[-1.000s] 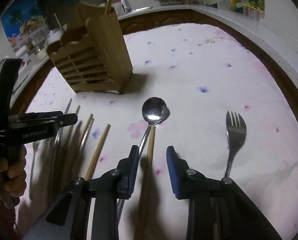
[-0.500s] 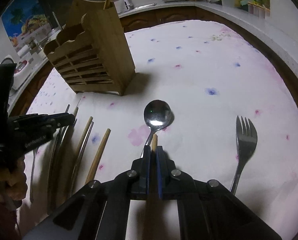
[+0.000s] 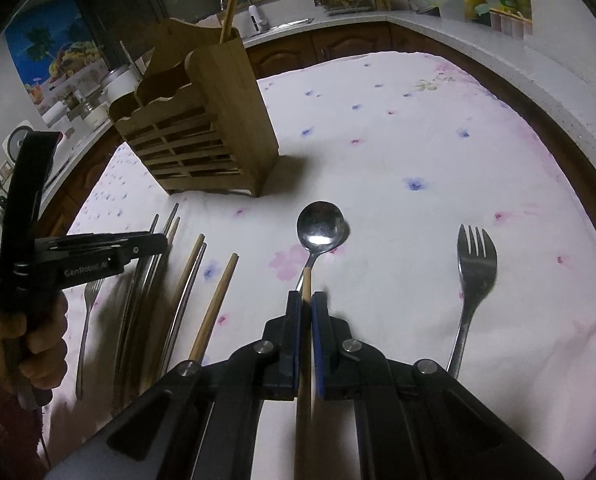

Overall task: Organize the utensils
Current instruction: 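Grasp another metal chopstick with the left tool while the right tool grasps a wooden chopstick, then lift both held chopsticks and carry them toward the wooden holder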

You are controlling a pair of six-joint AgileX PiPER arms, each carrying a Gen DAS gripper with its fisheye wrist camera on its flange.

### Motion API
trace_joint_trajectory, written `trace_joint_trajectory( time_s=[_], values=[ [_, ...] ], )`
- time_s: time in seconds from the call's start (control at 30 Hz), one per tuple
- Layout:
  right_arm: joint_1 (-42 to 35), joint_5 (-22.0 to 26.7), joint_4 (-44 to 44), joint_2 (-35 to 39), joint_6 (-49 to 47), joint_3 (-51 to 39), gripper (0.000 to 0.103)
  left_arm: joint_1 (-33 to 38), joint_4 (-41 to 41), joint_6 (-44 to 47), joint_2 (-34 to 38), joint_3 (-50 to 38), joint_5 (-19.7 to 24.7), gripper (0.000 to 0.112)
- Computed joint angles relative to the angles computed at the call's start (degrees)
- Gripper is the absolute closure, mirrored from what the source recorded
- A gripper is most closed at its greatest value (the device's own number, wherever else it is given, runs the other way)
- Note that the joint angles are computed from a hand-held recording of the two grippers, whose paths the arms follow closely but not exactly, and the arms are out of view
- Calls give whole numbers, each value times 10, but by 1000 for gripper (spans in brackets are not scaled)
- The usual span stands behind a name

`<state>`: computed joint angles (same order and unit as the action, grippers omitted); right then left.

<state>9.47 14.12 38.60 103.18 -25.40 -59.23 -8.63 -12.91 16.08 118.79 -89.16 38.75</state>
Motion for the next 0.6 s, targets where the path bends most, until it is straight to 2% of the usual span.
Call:
trace_joint_trajectory(
  time_s=[0.2, 0.3, 0.37, 0.4, 0.43, 0.6],
  values=[
    [-1, 4, -10, 7, 6, -6, 98, -10, 12, 1, 6, -11, 1, 83],
    [-1, 6, -46, 21, 42, -16, 98, -27, 62, -30, 17, -19, -2, 82],
    [-3, 9, -48, 33, 44, -22, 98, -35, 83, -34, 17, -11, -19, 83],
    [-4, 4, -22, 34, 17, -19, 98, -38, 84, -32, 16, -9, -24, 88],
    [-5, 5, -19, 35, 13, -21, 98, -38, 81, -23, 15, -7, -26, 100],
    [-6, 5, -18, 37, 10, -24, 98, -14, 13, 46, 2, 3, -16, 105]
  ],
)
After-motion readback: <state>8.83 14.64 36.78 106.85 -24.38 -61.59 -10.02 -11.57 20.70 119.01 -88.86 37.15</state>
